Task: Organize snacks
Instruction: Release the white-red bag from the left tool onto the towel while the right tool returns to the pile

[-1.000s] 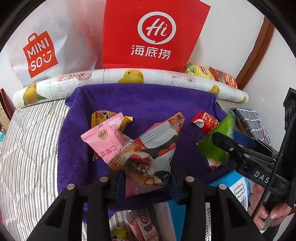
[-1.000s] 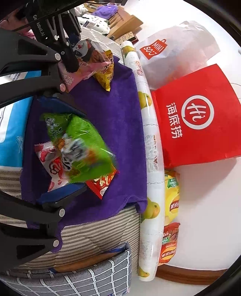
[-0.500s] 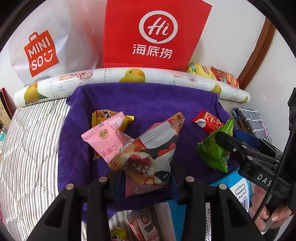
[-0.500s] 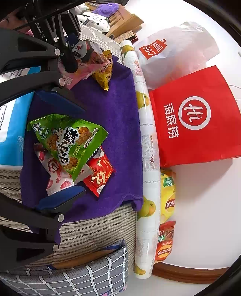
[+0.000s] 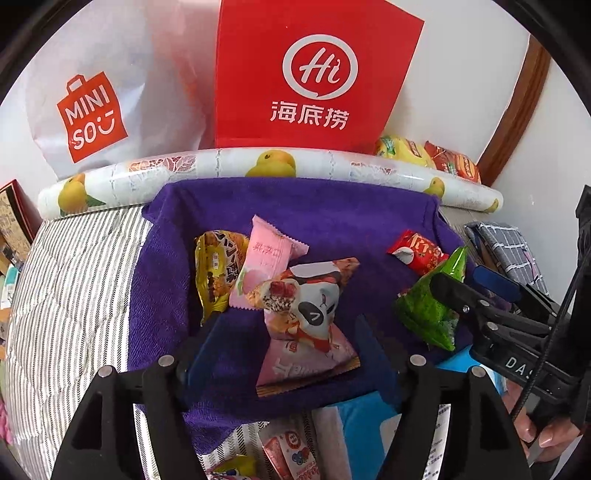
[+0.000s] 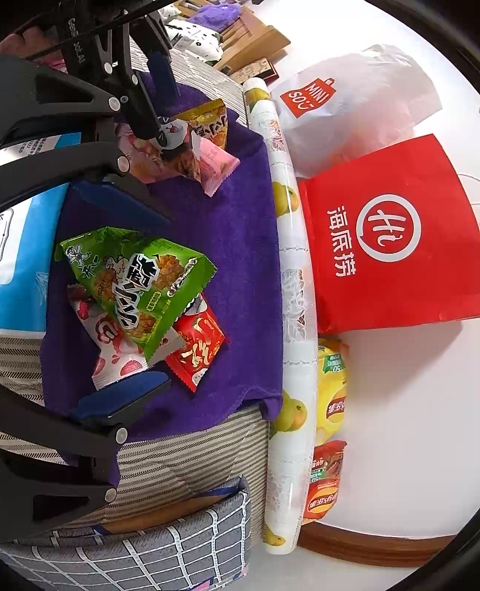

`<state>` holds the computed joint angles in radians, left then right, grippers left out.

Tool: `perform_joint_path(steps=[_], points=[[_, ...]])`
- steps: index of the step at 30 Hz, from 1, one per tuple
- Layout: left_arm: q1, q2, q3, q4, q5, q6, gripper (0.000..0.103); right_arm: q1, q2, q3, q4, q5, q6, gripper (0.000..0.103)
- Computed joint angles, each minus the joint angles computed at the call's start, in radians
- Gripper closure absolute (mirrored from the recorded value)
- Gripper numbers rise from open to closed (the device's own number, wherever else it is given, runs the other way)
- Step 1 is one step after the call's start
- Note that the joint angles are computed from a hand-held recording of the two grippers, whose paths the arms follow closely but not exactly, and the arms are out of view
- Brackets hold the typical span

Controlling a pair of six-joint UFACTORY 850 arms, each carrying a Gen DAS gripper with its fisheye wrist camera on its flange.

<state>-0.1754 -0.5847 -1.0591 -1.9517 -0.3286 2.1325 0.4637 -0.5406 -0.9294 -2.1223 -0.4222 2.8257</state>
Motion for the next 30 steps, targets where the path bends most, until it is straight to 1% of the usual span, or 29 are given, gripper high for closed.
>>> perform_joint_path(steps=[3,5,7,9,11,13,14,16,19,21,23,24,25,27,29,30], points=[[0.008,0.000,-0.001,0.042,-0.028,-0.041,0.032,0.009,0.006,0.008,0.007,-0.030,-0.008,0.023],[0.011,0.001,0.000,0.061,-0.044,-0.056,0.032,0.017,0.014,0.019,-0.040,-0.058,0.018,0.024],[0.011,0.004,0.004,0.055,-0.047,-0.048,0.032,0.029,0.017,0.022,-0.039,-0.085,-0.005,0.027],[0.009,0.013,0.017,0.019,-0.047,0.000,0.032,0.040,0.022,0.025,-0.024,-0.095,-0.023,0.031],[0.008,0.024,0.030,-0.024,-0.052,0.052,0.032,0.050,0.030,0.035,0.000,-0.092,-0.026,0.033],[0.010,0.036,0.042,-0.022,-0.069,0.062,0.032,0.067,0.047,0.054,0.023,-0.100,-0.007,0.036],[0.012,0.044,0.050,-0.025,-0.078,0.073,0.032,0.079,0.064,0.072,0.034,-0.105,0.004,0.037],[0.013,0.066,0.075,-0.082,-0.097,0.156,0.032,0.104,0.095,0.103,0.045,-0.119,0.028,0.038],[0.016,0.101,0.108,-0.136,-0.107,0.236,0.032,0.152,0.157,0.158,0.064,-0.148,0.061,0.038],[0.033,0.121,0.126,-0.088,-0.127,0.181,0.032,0.196,0.185,0.176,0.151,-0.176,-0.003,0.038],[0.065,0.146,0.150,0.004,-0.172,0.103,0.032,0.246,0.201,0.183,0.271,-0.213,-0.102,0.038],[0.084,0.162,0.167,0.035,-0.196,0.080,0.032,0.264,0.208,0.188,0.301,-0.225,-0.121,0.038],[0.096,0.179,0.184,0.040,-0.206,0.086,0.032,0.279,0.215,0.198,0.311,-0.232,-0.118,0.038],[0.119,0.225,0.229,-0.005,-0.208,0.158,0.032,0.309,0.232,0.224,0.305,-0.224,-0.066,0.038],[0.145,0.267,0.268,-0.022,-0.206,0.205,0.032,0.327,0.241,0.245,0.252,-0.196,0.017,0.038],[0.157,0.281,0.279,-0.011,-0.207,0.200,0.032,0.339,0.241,0.256,0.223,-0.188,0.069,0.038]])
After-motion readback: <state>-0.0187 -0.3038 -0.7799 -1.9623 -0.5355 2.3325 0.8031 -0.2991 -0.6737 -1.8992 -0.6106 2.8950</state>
